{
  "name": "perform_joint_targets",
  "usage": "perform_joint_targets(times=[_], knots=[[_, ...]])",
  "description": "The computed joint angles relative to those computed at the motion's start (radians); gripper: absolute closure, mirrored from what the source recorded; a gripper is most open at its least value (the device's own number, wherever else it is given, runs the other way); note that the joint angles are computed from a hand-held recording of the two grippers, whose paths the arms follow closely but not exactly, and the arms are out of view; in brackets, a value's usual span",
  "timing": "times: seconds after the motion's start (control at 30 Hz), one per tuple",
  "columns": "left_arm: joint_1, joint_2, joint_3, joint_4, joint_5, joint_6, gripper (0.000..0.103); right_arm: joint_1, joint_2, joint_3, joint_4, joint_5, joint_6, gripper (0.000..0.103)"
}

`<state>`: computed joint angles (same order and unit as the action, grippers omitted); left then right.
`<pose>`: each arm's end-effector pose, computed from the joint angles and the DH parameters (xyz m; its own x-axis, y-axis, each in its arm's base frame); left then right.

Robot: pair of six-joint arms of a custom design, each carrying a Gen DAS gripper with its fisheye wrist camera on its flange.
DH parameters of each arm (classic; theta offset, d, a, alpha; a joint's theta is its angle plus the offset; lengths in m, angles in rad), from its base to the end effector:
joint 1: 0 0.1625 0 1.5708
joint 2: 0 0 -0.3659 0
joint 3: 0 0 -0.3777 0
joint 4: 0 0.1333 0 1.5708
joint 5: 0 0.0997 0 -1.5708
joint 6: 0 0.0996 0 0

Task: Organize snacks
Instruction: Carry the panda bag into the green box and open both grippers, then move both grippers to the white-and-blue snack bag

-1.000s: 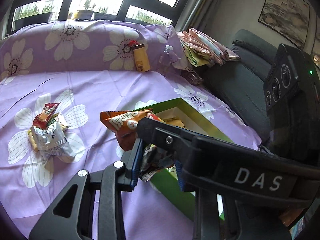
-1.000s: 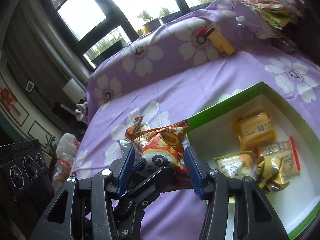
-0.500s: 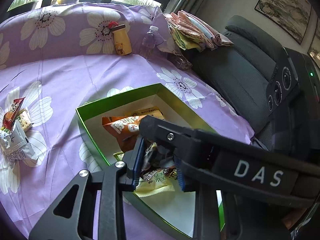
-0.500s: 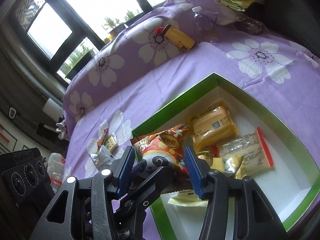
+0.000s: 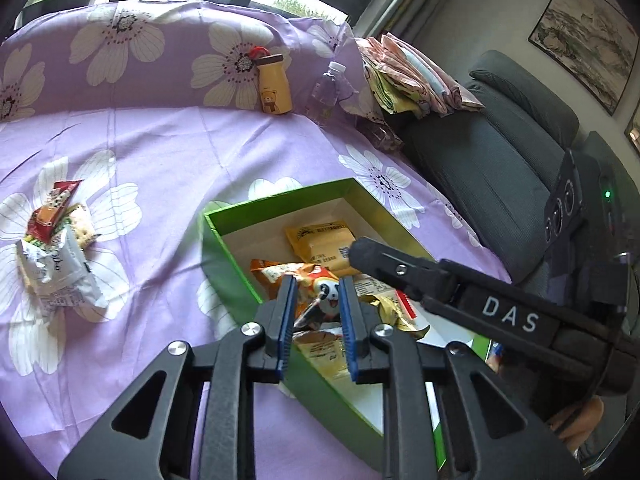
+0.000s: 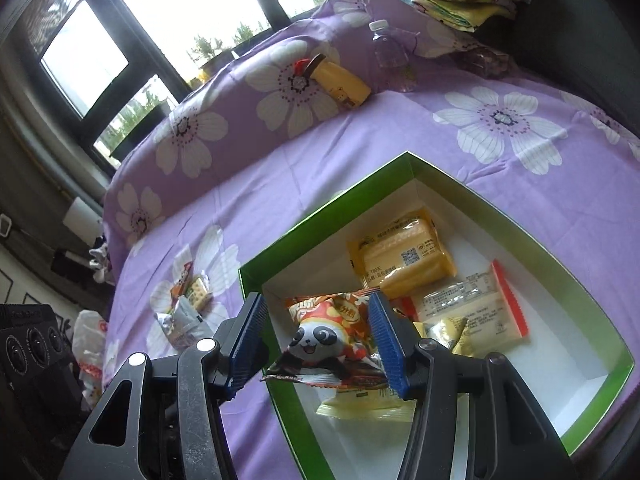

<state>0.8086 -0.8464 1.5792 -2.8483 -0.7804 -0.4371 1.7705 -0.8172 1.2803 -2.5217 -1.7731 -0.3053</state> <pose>-0.2976 -0.6073 0.1756 -0.9414 -0.0630 -0.3313 0.2120 0.6534 -0.7267 0.2543 -0.6853 0.2211 -0.8809 -0.3576 0.3102 -0.4613 0.7951 -0.3937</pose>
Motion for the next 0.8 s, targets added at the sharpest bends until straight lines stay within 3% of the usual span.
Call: perform_joint_targets(times=[0.1, 0.17, 0.23, 0.37, 0.53, 0.7, 0.8], knots=[[-0.012, -0.081, 0.066, 0.037, 0.094, -0.028, 0.073, 0.004, -0.002, 0.009, -0.033, -0.014, 0.002, 0.049], [-0.020, -0.144, 0.126, 0.050, 0.157, -0.057, 0.056, 0.006, -0.001, 0.012, -0.044, -0.011, 0.007, 0.049], [-0.022, -0.206, 0.188, 0.062, 0.206, -0.078, 0.048, 0.006, -0.002, 0.015, -0.044, -0.001, 0.009, 0.048], [-0.013, -0.317, 0.308, 0.045, 0.279, -0.152, 0.040, 0.011, 0.003, 0.019, -0.050, 0.000, 0.002, 0.037], [0.035, -0.387, 0.388, -0.072, 0.265, -0.166, 0.026, 0.026, 0.025, 0.025, -0.081, -0.025, -0.002, 0.023], [0.082, -0.404, 0.397, -0.045, 0.261, -0.261, 0.026, 0.046, 0.049, 0.035, -0.106, 0.005, -0.021, 0.022], [0.099, -0.392, 0.386, -0.070, 0.228, -0.224, 0.026, 0.062, 0.077, 0.019, -0.091, 0.011, -0.012, 0.022]])
